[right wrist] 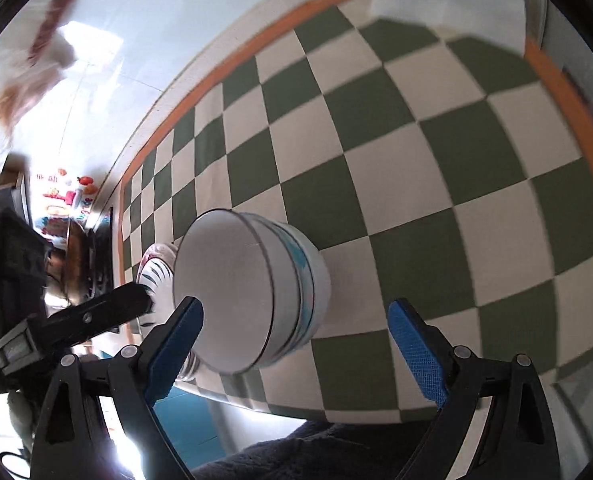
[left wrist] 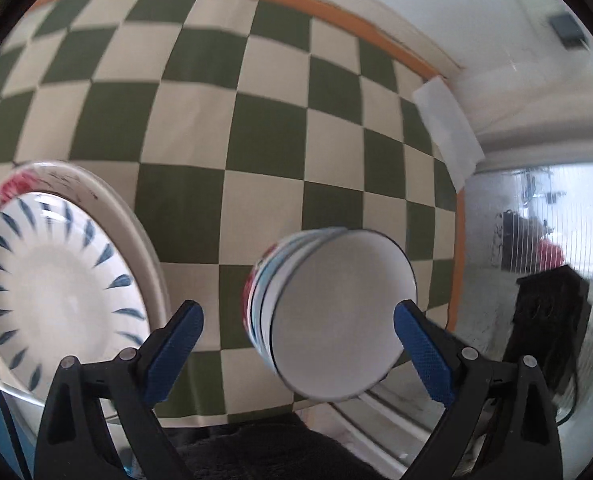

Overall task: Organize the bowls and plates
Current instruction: 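Grasp the rim of the bowl stack with both grippers, then carry the bowl stack over the plate stack and lower it onto the plates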

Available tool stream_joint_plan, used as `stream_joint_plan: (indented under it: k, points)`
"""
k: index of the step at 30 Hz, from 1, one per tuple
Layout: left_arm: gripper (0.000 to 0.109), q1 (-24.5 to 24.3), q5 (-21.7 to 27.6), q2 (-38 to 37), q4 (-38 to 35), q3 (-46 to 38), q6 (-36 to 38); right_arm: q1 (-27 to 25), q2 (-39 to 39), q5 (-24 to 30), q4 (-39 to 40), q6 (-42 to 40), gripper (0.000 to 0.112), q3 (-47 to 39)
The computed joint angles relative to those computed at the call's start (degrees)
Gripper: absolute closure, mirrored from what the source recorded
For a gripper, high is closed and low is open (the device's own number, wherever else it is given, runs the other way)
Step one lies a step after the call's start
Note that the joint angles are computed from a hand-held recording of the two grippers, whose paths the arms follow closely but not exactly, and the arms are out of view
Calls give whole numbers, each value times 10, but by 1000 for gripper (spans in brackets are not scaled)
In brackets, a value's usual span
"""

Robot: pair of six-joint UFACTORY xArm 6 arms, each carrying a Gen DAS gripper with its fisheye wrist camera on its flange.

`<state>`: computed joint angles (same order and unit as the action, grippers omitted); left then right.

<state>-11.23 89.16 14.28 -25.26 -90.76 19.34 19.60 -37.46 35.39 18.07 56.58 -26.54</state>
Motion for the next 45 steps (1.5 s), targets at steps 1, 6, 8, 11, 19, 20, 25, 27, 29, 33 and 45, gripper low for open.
stream_joint_plan:
  k: [1, 6, 8, 11, 19, 20, 25, 27, 29, 33, 45]
  points:
    - [28, 1, 8, 11, -8, -8, 0, -3, 11, -15, 25, -19, 18, 5]
    - [62, -5, 18, 44, -7, -32, 5, -8, 63, -57, 145, -113, 24, 5]
    - [62, -4, 32, 62, -8, -52, 2, -7, 85, -65, 183, -149, 25, -3]
    - [65, 0, 47, 83, -9, -71, -8, -7, 115, -69, 245, -201, 32, -14]
    - [71, 7, 65, 101, 0, -65, -6, -5, 179, -71, 345, -287, 49, -36]
    - [71, 8, 62, 100, -4, -60, -5, -6, 182, -69, 348, -291, 53, -37]
    - [71, 17, 63, 100, -16, -58, -8, -9, 193, -73, 410, -333, 55, -37]
    - [71, 16, 59, 96, -16, -52, -8, -7, 198, -79, 426, -346, 55, -38]
    - [73, 14, 51, 86, -10, -43, -7, -5, 197, -83, 440, -353, 55, -35]
    - [73, 13, 57, 87, -16, -45, -7, -2, 199, -88, 460, -361, 56, -34]
    - [73, 7, 37, 73, -16, -39, -17, -4, 200, -83, 436, -358, 61, -45]
